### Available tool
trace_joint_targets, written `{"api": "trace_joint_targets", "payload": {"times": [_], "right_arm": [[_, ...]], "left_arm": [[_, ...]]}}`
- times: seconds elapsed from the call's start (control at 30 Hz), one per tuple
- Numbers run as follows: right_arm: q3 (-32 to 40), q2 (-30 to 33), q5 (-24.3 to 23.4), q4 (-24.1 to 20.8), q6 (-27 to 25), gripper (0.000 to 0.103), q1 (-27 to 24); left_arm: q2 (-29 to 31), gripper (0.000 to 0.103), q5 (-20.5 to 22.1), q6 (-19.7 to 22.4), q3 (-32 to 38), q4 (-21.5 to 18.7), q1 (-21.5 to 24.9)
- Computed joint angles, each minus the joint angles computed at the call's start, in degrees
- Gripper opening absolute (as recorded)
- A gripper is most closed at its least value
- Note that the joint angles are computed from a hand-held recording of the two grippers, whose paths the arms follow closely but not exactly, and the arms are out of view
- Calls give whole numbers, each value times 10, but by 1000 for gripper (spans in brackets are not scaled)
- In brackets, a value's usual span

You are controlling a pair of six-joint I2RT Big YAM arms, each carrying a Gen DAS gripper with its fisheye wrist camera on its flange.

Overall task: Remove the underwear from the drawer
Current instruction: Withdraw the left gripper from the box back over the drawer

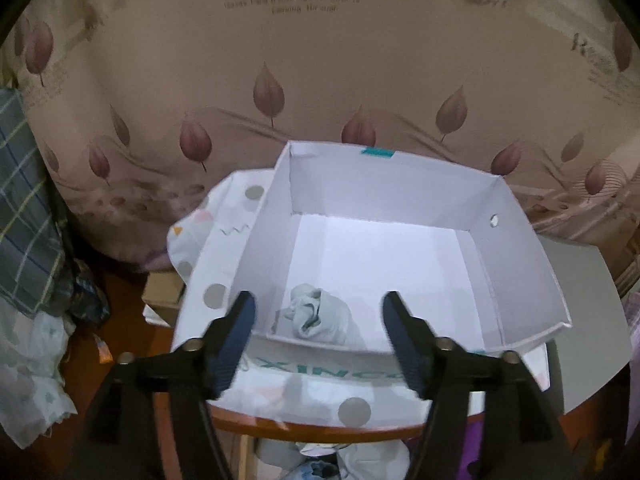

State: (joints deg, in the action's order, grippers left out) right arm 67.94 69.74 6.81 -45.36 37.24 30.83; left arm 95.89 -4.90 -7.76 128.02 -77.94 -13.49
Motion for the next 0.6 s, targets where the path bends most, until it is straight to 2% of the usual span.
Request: {"api": "trace_joint_targets", "payload": {"times": [0.07,0.23,0.43,0.6], "right_arm": [[-3,-5,1,0,3,35,-3],[3,-9,16,-6,5,35,-4],[26,-2,46,-35,-4,35,11],[53,3,67,-79,-17,35,25]], "left_arm": [[-24,75,4,10,-24,11,2],[-100,83,-3,15,-121,49,14],[-203,85,-72,16,-292,127,23],[-235,86,-81,-5,-388,142,42]]}}
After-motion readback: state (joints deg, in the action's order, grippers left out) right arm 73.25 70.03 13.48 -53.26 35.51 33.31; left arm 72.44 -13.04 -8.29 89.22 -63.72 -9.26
